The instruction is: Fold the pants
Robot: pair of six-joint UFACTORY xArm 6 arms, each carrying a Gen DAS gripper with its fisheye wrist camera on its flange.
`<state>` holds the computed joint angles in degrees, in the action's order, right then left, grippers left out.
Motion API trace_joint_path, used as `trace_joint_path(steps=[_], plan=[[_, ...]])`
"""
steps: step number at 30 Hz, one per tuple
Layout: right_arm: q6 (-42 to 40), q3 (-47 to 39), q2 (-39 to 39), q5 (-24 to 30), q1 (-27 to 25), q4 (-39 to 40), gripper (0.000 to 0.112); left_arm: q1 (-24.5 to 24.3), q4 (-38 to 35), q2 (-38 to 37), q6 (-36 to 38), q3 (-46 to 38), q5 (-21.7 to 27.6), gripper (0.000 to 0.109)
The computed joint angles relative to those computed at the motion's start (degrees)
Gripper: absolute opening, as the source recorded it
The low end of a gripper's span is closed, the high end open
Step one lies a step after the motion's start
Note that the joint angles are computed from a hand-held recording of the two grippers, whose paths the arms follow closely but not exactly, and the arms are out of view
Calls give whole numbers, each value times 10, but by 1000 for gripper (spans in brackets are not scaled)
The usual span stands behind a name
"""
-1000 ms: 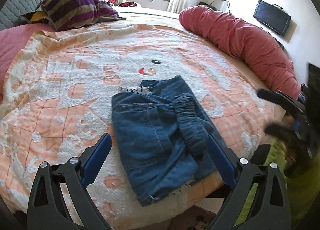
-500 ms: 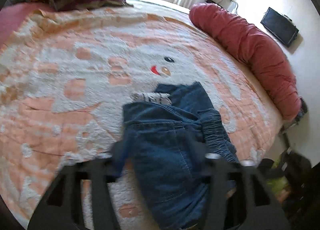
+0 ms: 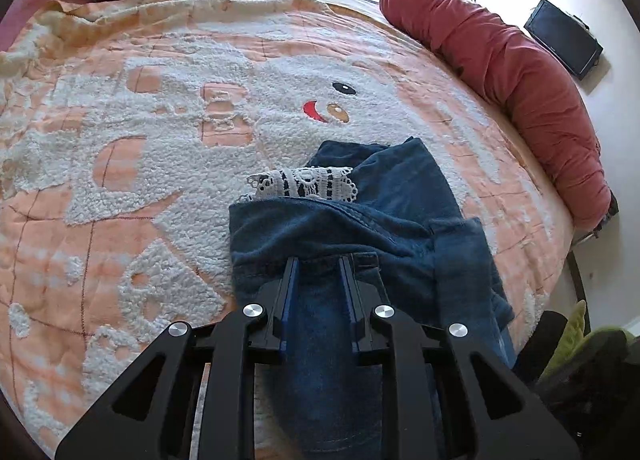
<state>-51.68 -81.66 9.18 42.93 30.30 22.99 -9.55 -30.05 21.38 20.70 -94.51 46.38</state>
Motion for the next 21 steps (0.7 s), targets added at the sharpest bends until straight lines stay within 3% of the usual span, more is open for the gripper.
trace_joint_path(steps=[2, 6, 9, 15, 18, 21], plan=[[-11, 30, -29, -1, -4, 22, 1, 0, -7, -1, 8, 4, -4, 19], [34, 80, -30, -54, 7, -30, 5, -2, -14, -3, 10, 14, -21, 19], [22, 91, -38, -53, 5, 27, 13, -6, -6, -13, 10, 31, -38, 20], [24, 112, -72, -61, 2, 60, 26, -14, 24, -30, -1, 52, -63, 22], [24, 124, -89, -65, 2, 88, 29, -16, 34, -40, -5, 65, -72, 25], [24, 105, -80, -70, -6, 120, 30, -17, 45, -52, -9, 77, -80, 37]])
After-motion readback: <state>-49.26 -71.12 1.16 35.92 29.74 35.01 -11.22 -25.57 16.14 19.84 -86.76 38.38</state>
